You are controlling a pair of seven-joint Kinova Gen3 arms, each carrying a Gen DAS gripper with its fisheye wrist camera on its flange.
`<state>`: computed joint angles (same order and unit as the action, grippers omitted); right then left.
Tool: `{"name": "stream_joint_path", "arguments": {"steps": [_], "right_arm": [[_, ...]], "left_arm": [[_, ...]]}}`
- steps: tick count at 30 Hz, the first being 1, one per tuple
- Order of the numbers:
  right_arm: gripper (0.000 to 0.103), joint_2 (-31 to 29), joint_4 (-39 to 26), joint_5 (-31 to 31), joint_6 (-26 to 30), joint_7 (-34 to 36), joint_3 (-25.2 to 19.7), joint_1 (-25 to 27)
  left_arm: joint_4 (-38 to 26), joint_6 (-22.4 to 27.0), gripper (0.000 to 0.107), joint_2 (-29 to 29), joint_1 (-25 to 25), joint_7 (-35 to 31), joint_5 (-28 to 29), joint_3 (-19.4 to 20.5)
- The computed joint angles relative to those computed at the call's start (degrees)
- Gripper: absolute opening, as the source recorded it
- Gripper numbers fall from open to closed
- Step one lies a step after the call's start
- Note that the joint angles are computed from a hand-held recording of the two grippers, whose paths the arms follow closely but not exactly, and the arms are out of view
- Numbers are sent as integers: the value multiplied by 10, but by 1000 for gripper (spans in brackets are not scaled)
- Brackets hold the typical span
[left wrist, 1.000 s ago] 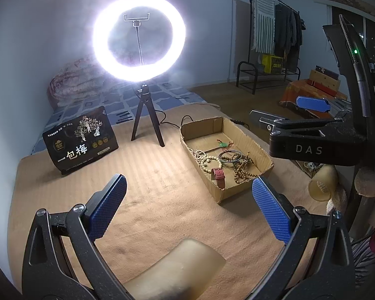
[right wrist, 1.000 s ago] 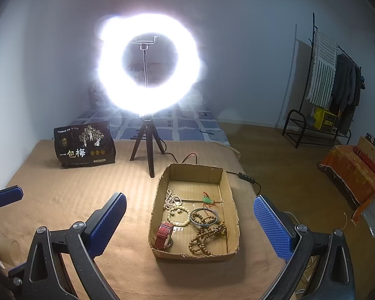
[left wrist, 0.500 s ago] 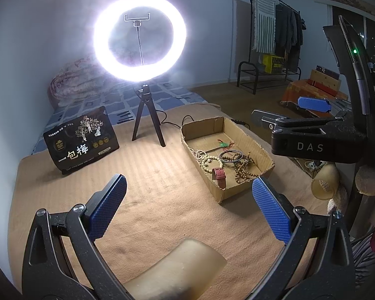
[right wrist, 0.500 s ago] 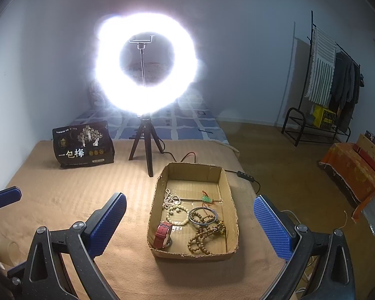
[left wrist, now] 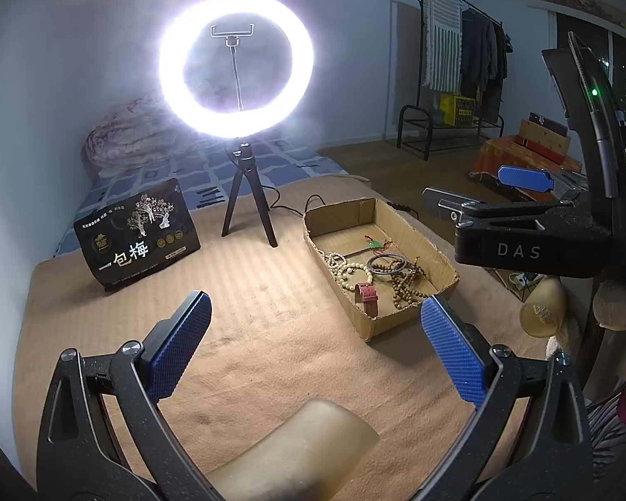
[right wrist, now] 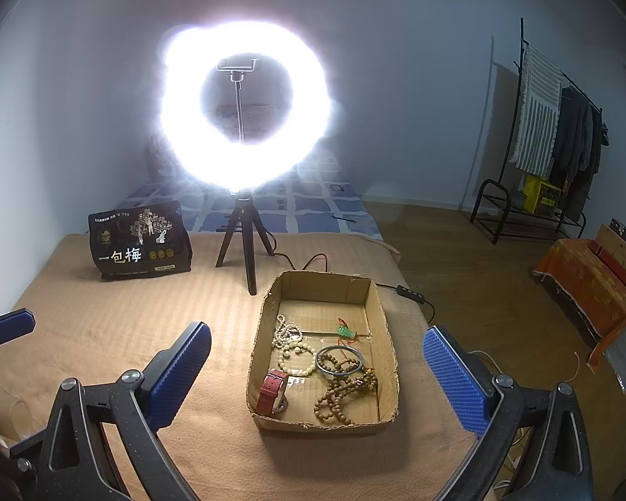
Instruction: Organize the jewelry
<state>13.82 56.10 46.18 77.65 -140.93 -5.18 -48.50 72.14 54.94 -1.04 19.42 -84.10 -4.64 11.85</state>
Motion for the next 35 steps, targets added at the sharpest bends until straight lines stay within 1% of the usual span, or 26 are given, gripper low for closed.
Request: {"name": "stream_joint_path", "arguments": {"steps": [10,16,25,35], "right_arm": [[103,0,0,-1,1,1,0,0],[103,0,2,0,2,-3,0,-1],[103,-2,5,-3,2,1,-2,1],[103,0,2,-5,6,2,-1,-1]], "left_arm": [[2,-2,102,0,1,5,-3,0],[-7,6,102,2,0,9,-2,-1],[-9,7,102,2,1,24,-15,0],[10,-10,102,-7,7,50,-54,10]]}}
